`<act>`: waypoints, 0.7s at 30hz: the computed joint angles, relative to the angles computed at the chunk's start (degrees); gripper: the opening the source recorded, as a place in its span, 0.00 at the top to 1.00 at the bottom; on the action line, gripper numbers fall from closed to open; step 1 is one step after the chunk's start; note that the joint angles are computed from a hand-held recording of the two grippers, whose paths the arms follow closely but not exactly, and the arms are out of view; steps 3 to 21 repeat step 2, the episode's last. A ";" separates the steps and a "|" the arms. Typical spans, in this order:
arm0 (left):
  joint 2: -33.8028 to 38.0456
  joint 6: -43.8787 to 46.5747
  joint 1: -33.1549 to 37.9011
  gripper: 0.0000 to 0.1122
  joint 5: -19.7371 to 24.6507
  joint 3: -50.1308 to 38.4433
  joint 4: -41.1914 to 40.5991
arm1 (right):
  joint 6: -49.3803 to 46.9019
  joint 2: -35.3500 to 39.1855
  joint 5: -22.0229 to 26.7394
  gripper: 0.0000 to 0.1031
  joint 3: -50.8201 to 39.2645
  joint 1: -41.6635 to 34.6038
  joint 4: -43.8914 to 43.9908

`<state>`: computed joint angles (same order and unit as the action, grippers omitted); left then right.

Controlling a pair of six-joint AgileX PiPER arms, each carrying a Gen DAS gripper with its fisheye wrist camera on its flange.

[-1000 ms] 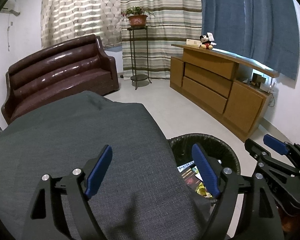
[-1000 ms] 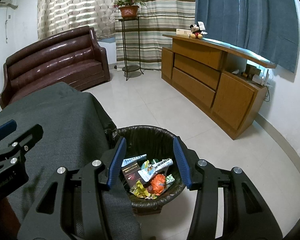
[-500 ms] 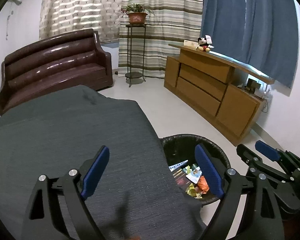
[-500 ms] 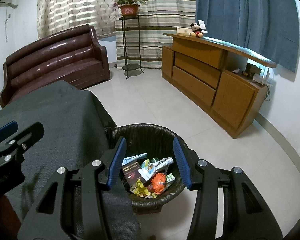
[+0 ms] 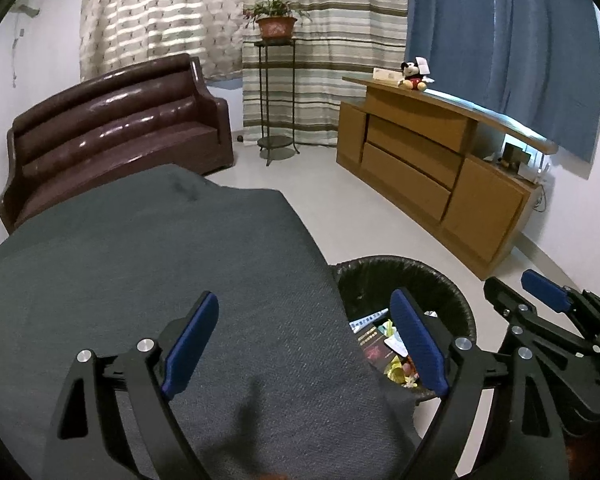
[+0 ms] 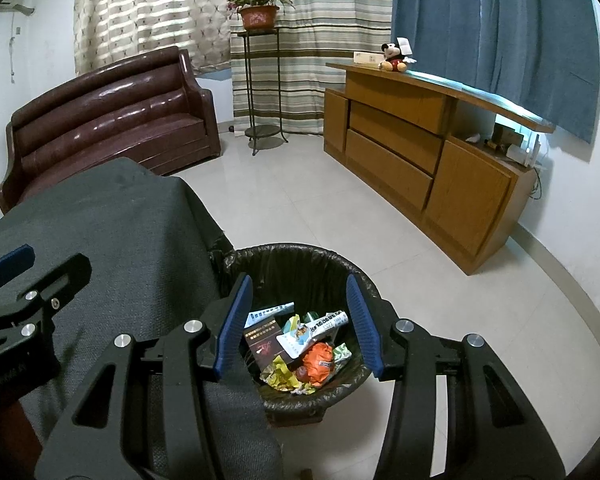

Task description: Collect trash

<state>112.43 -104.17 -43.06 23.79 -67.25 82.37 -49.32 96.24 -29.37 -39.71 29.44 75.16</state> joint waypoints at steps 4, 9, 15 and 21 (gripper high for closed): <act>-0.02 0.60 0.36 0.24 -0.20 0.09 -0.91 | -0.25 0.30 0.24 0.53 -0.49 -0.33 -0.07; -0.02 0.60 0.36 0.24 -0.20 0.09 -0.91 | -0.25 0.30 0.24 0.53 -0.49 -0.33 -0.07; -0.02 0.60 0.36 0.24 -0.20 0.09 -0.91 | -0.25 0.30 0.24 0.53 -0.49 -0.33 -0.07; -0.02 0.60 0.36 0.24 -0.20 0.09 -0.91 | -0.25 0.30 0.24 0.53 -0.49 -0.33 -0.07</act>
